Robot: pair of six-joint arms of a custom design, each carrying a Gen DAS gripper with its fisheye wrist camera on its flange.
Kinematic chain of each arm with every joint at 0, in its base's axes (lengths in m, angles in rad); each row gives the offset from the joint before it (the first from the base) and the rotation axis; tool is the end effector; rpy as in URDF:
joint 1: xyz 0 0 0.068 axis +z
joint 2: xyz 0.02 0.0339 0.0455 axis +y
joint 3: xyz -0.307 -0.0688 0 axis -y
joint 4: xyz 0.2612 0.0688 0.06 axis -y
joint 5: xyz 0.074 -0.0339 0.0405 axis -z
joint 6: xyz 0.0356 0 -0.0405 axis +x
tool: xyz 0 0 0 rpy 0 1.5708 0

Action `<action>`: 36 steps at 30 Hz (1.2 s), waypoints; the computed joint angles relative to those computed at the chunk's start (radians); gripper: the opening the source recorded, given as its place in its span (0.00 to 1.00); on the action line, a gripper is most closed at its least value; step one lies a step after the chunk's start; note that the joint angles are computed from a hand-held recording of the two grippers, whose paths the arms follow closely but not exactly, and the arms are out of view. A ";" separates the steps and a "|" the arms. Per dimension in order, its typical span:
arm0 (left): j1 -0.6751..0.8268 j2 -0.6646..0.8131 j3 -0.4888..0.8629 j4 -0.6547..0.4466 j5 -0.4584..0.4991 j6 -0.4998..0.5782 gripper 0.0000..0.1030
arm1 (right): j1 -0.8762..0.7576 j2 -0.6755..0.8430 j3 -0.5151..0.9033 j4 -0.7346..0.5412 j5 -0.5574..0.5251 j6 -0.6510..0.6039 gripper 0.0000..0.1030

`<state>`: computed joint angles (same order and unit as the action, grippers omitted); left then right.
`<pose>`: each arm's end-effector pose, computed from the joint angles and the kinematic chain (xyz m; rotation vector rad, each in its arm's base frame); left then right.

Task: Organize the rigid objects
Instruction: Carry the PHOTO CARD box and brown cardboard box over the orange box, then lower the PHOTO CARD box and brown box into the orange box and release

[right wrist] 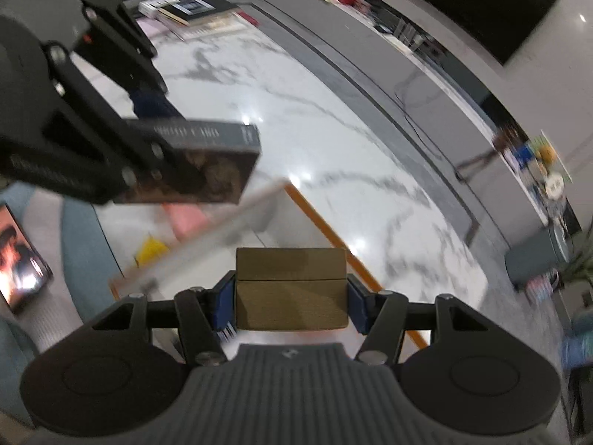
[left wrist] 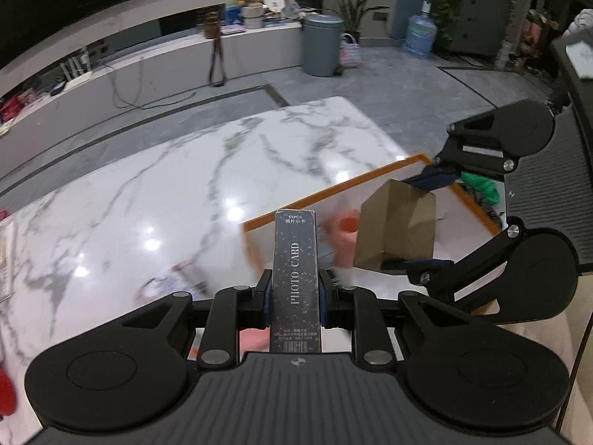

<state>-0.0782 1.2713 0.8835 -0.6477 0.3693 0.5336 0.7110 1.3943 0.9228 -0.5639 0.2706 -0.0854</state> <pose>0.2468 -0.0322 0.2714 0.8837 2.3688 -0.3031 0.2194 0.1764 0.2574 -0.9010 2.3874 -0.1151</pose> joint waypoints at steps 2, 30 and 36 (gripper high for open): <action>-0.057 0.020 0.003 0.012 -0.006 -0.054 0.25 | -0.045 -0.047 -0.044 -0.019 -0.011 -0.019 0.58; -0.296 0.476 -0.009 0.259 -0.063 -0.563 0.25 | -0.341 0.179 -0.217 0.186 -0.331 -0.401 0.57; -0.280 0.487 -0.049 0.342 -0.038 -0.679 0.24 | -0.318 0.245 -0.186 0.180 -0.348 -0.440 0.57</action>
<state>-0.3586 1.7578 0.8349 -0.3057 0.3312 -0.1450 0.3930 1.6392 0.7364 -0.3841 -0.0769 -0.5251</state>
